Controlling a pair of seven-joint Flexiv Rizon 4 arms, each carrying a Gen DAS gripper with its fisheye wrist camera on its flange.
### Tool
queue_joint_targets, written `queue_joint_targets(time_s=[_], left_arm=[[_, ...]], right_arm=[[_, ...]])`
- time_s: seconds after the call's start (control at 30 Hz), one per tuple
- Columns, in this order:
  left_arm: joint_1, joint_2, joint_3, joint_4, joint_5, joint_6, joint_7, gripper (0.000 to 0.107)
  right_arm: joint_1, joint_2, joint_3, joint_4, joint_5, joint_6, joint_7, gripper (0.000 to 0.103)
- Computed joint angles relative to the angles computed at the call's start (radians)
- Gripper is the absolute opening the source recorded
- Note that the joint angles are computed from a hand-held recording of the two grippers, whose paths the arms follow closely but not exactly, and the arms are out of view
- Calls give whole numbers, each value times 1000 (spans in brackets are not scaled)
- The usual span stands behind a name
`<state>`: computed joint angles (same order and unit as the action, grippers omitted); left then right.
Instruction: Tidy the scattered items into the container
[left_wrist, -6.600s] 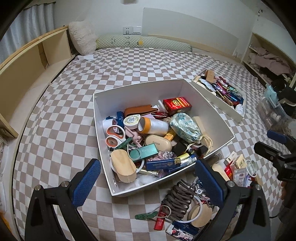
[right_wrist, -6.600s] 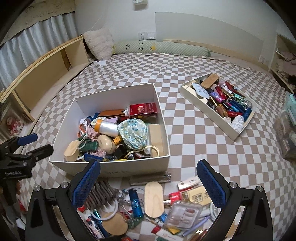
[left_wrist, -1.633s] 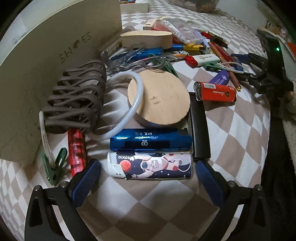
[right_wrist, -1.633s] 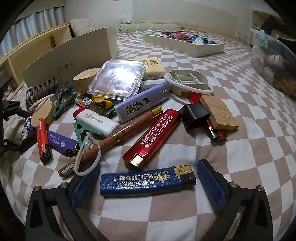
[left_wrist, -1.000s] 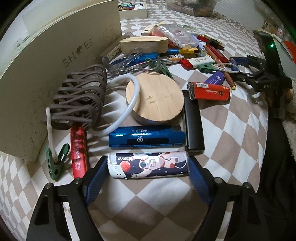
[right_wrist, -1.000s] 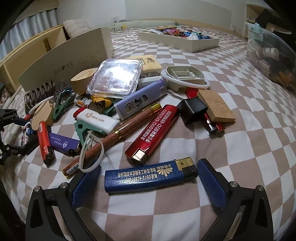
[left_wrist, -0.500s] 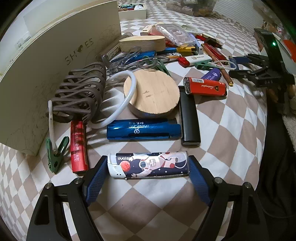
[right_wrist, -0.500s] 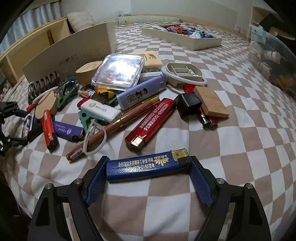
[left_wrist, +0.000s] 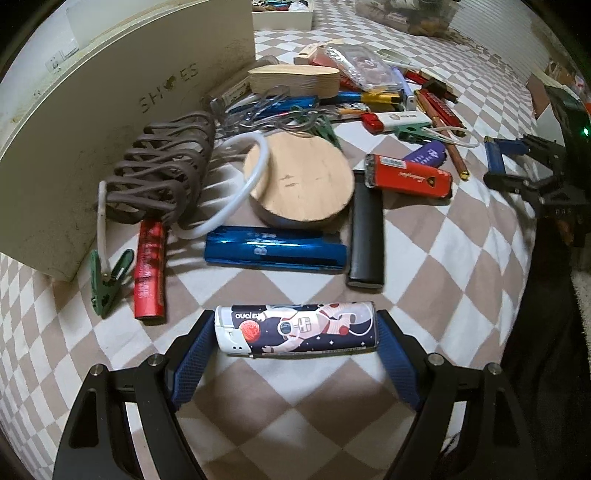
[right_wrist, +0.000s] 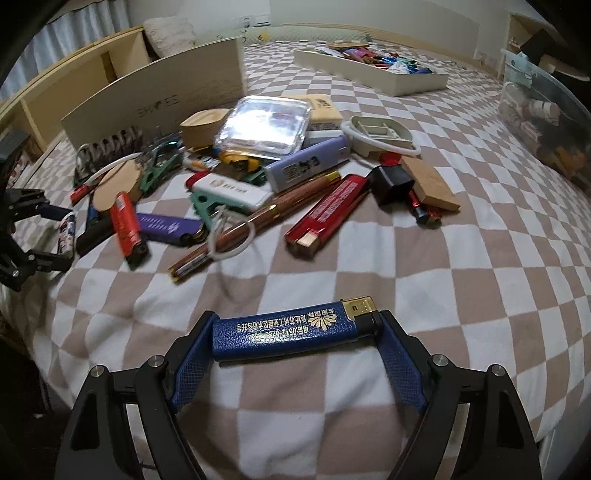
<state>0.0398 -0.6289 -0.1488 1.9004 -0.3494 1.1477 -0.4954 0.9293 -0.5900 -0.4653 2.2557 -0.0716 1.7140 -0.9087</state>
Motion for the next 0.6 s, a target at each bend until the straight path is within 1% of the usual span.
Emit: queue_joint_targets(time_s=[0.13, 0.3, 0.5, 0.6], left_arm=[[-34, 9, 29, -1, 13, -20, -70, 84], [-58, 27, 45, 8, 34, -52, -141, 84], [-66, 64, 32, 35, 34, -93, -162, 84], [-74, 90, 24, 51, 28, -97, -163, 84]], right_arm=[[6, 13, 9, 13, 3, 4, -1, 85], [-7, 31, 36, 21, -2, 5, -12, 85], [-84, 63, 125, 21, -16, 9, -30, 85], [-126, 76, 177, 16, -30, 5, -37, 85]])
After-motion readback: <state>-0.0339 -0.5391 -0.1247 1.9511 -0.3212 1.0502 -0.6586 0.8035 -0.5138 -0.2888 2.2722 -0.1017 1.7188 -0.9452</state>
